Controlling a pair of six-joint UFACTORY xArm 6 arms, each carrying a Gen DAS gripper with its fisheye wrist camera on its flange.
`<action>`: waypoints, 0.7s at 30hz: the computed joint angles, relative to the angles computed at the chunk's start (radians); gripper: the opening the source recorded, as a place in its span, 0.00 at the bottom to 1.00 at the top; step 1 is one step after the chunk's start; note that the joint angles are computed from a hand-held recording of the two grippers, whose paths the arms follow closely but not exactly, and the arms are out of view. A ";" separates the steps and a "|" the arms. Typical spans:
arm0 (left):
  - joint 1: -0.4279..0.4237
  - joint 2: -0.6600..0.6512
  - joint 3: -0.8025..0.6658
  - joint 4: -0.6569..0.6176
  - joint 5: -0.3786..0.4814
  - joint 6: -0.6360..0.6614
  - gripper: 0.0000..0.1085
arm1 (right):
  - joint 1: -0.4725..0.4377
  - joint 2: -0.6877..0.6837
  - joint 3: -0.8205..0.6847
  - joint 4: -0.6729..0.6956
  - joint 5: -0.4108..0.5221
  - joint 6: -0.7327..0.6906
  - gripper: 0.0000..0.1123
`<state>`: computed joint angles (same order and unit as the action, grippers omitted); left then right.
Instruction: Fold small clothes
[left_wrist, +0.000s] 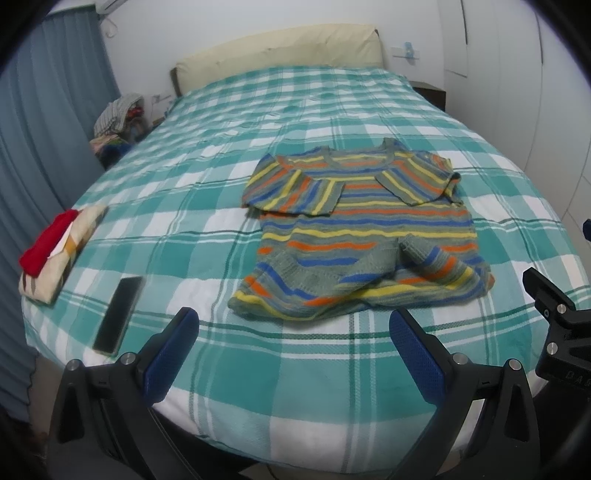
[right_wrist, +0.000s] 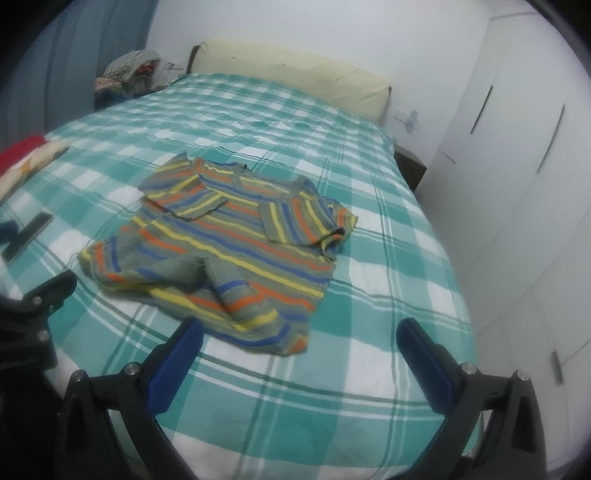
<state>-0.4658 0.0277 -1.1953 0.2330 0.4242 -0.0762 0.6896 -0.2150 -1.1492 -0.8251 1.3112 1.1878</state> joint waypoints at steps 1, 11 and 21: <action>-0.001 0.000 0.000 0.000 0.002 0.001 0.95 | -0.004 -0.006 0.008 0.006 -0.003 0.009 0.92; -0.012 -0.004 0.003 -0.036 0.010 0.019 0.95 | -0.016 -0.031 0.043 0.044 -0.038 0.065 0.92; -0.017 -0.002 0.002 -0.046 0.017 0.021 0.95 | -0.011 -0.024 0.037 0.046 -0.034 0.070 0.92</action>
